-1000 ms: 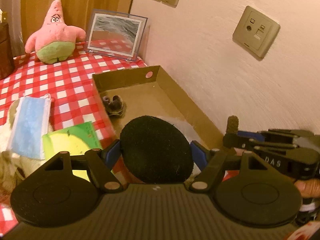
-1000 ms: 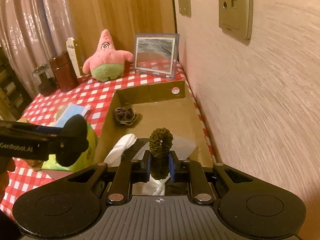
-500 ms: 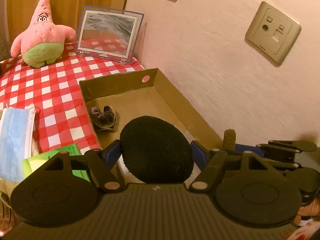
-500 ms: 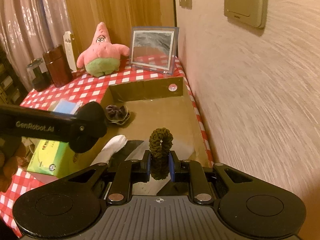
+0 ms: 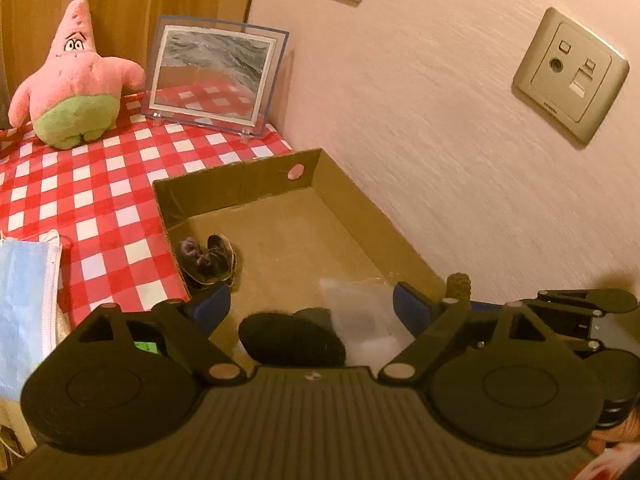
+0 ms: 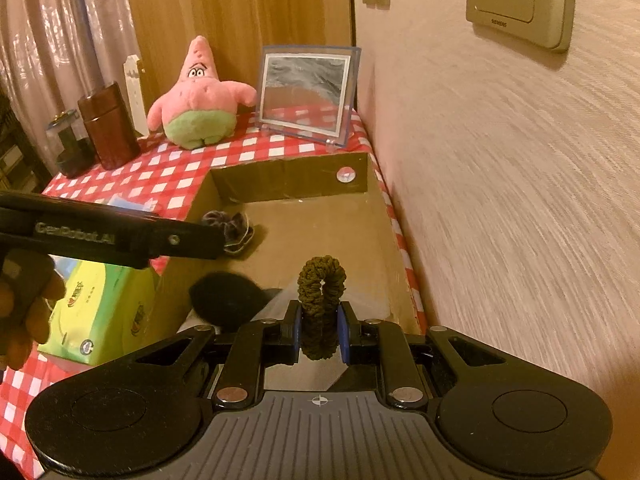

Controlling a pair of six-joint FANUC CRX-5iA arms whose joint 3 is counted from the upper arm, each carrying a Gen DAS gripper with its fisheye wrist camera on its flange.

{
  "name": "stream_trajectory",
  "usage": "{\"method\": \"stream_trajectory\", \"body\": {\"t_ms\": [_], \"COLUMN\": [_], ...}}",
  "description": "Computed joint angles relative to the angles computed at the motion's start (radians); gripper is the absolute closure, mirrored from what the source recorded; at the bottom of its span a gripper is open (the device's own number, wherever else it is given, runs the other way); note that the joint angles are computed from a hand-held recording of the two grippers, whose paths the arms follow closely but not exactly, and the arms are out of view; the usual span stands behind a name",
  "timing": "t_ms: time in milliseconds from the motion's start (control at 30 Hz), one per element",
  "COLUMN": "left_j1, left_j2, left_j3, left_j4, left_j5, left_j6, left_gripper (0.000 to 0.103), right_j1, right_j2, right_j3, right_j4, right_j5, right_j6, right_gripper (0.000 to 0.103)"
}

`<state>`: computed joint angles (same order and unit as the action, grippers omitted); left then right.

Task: Organize soft objects
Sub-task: 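Open the left tool into the tray while the right tool releases the hair tie there, then withdraw both tools from the tray back over the table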

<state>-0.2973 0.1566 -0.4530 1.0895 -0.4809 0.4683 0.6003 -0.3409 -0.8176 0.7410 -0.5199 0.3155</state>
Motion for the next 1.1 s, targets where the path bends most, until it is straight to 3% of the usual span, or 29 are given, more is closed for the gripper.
{"method": "stream_trajectory", "body": {"t_ms": [200,400,433,467,533,867,1100], "left_j1": [0.005,0.009,0.012,0.017,0.021,0.038,0.086], "left_j2": [-0.061,-0.114,-0.118,-0.122,-0.131,-0.186,-0.292], "left_j3": [-0.073,-0.121,-0.125,-0.126,-0.134,-0.177,-0.234], "left_j4": [0.112,0.13,0.127,0.118,0.121,0.132,0.134], "left_j5": [0.028,0.078,0.077,0.073,0.069,0.051,-0.005], "left_j6": [-0.077,-0.129,-0.129,-0.125,-0.136,-0.157,-0.189], "left_gripper": [0.016,0.016,0.016,0.016,0.016,0.016,0.016], "right_j1": [-0.005,-0.009,-0.008,-0.008,-0.01,0.041,0.125], "right_j2": [0.008,0.024,0.027,0.029,0.024,-0.02,-0.095], "right_j3": [0.005,0.018,0.023,0.027,0.014,0.022,0.017], "right_j4": [-0.007,-0.022,-0.033,-0.044,-0.009,-0.037,-0.032], "right_j5": [0.03,0.073,0.073,0.075,0.085,-0.004,-0.105], "right_j6": [-0.006,0.012,0.021,0.029,-0.012,0.003,-0.022], "right_gripper": [0.085,0.084,0.078,0.059,0.038,0.037,0.037]}}
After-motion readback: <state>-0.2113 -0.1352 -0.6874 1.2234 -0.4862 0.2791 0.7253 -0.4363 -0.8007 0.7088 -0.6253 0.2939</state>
